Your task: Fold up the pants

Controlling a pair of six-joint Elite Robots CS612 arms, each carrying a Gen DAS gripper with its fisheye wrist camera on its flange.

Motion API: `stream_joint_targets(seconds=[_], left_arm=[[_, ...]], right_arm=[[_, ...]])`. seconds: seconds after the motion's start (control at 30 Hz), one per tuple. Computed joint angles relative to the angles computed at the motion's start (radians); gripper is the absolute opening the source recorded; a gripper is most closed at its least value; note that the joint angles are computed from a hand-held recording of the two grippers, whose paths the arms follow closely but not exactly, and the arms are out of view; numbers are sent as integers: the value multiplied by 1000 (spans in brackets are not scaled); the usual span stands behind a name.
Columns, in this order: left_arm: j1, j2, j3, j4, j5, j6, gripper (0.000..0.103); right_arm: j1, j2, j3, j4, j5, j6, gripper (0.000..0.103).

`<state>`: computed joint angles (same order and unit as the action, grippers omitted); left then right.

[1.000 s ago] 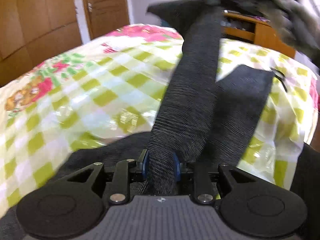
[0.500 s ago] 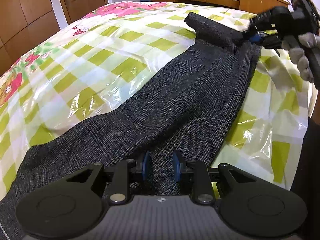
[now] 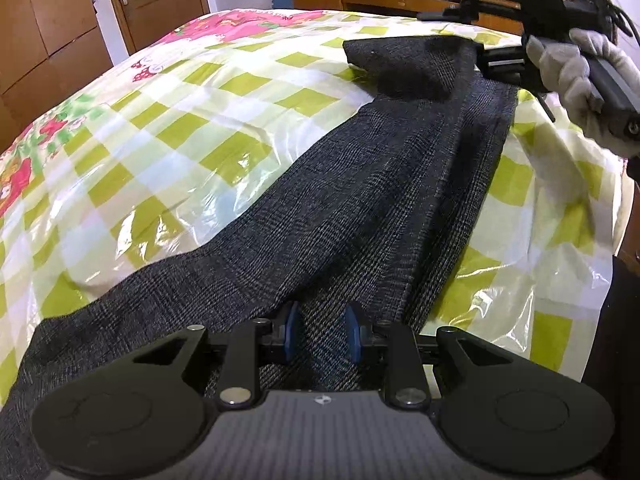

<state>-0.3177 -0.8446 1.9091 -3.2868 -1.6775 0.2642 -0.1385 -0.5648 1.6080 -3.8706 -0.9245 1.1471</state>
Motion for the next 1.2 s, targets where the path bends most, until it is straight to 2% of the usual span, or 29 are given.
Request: stream_joint_targets(seconds=[0.1,0.13,0.23,0.3,0.37,0.43,0.5,0.53,0.6,0.7,0.77,0.8,0.83,0.87,0.93,1.03,1.07,1.1,1.13,1.2], left_arm=[[-2,3,-6,3,-8,4,38],[-3,4,-7,2,-7,5,38],[-7,10,-14,9,-3,6,38],[-8,9,-16,12,-3,5,38],[-9,9,-17,15,-4,7,38],[-11,8,-19,19,1,11,38],[-13,6,-19,14,1,17,38],[-14,5,-17,8,2,19,38],[-15,4,-16,-1,0,21,38],[-18,7,-19,4,-8,24,38],[-22,13,-20,3,-7,30,38],[-24,15,-20,-1,-4,32,38],[-25,15,-18,-5,-4,33,38],[-26,14,-19,-4,-6,34,38],[-27,12,-19,1,-8,38,38],[-26,12,-23,10,-11,38,38],[-25,12,-25,12,-14,34,38],[-25,12,-27,13,-16,31,38],[-25,13,-30,12,-16,33,38],[-26,11,-29,6,-7,38,38]], right_arm=[[2,3,-11,-38,-49,21,27],[4,-2,-7,-35,-77,2,28],[17,-24,17,6,-190,-143,28],[22,-26,11,63,-218,-189,28],[22,-17,-6,103,-237,-183,28],[15,-6,-22,125,-226,-134,28],[8,-4,-33,142,-206,-118,10],[5,-4,-36,125,-192,-110,6],[4,-15,-31,60,-176,-127,6],[8,-48,7,-74,-213,-251,6],[8,-61,38,-124,-248,-312,12],[6,-66,56,-108,-264,-346,19],[4,-70,67,-68,-279,-382,32],[1,-74,75,-8,-296,-399,32],[-14,-66,77,83,-269,-366,32],[-22,-54,72,133,-285,-303,32],[-23,-51,67,143,-290,-286,30],[-22,-52,64,162,-298,-273,24],[-20,-54,57,183,-301,-276,5],[-14,-62,41,217,-294,-302,5]])
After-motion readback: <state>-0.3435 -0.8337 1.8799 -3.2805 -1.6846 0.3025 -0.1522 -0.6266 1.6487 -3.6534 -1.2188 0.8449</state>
